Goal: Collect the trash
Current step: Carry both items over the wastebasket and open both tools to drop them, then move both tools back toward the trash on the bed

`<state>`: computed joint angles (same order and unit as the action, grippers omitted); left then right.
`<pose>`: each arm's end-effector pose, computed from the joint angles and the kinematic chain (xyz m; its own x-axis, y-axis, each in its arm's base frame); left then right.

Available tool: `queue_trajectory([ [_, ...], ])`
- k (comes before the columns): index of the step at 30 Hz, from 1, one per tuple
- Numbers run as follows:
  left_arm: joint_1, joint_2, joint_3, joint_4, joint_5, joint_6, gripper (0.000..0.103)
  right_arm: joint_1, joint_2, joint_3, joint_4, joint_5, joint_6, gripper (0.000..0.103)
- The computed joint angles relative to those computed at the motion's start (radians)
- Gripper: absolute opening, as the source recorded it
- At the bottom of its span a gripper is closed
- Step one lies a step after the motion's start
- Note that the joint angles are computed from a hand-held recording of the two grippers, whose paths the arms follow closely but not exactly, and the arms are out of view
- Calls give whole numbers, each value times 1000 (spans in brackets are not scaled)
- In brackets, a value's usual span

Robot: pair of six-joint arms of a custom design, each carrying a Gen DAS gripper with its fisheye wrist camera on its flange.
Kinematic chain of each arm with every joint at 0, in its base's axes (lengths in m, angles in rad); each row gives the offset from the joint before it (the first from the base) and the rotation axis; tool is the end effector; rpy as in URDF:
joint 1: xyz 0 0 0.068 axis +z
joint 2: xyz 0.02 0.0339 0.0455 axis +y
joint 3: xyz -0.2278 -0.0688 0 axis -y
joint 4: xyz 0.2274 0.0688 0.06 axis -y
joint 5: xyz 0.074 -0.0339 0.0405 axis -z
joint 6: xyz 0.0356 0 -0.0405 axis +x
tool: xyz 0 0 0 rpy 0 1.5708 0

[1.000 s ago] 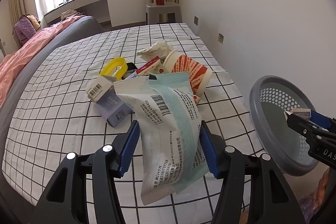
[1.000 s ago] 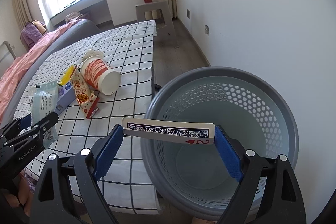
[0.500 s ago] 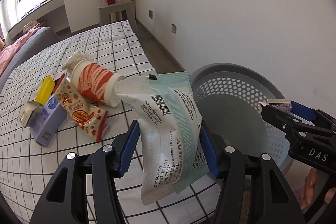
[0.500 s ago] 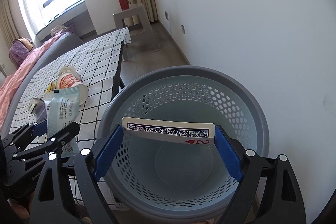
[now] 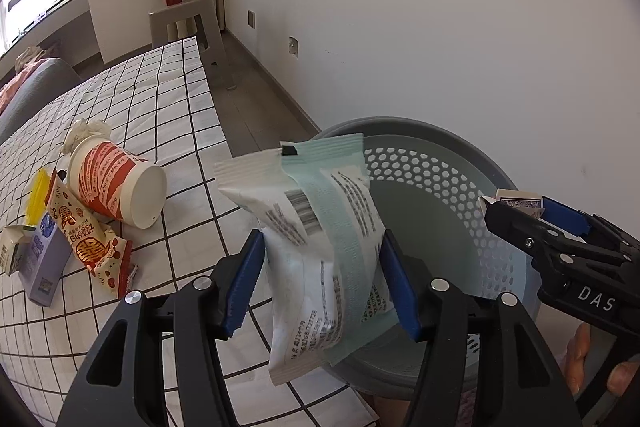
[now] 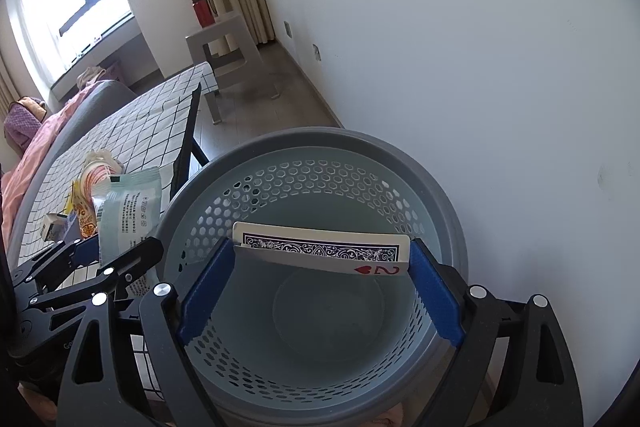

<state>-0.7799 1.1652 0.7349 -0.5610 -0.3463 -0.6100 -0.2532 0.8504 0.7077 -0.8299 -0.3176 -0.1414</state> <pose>0.1654 -0.1466 0.1926 -0.7908 0.0243 -0.6115 0.0930 0.9924 -0.0809 0.1616 -0.0303 0.2227 -0.8016 0.0691 -0.5939 -0.0457 0.9833 0.1761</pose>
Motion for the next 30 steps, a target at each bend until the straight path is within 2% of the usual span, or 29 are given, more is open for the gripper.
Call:
queue_trajectory([
  [2,2,-7,-4,1,-11,4,68,-21,6,5,-3,-13,-12,92],
  [5,-20,-25,-2,-16,-39,-7,73,-36,-6,3,-3,-20,-21,95],
  [17,-48,-66,-6,-66,-70,-42,73,-40,-9,3,-8,-15,-28,95],
  [30,-54,-175,-44,-150,-112,-79,73,83,-13,-3,6,30,42,95],
])
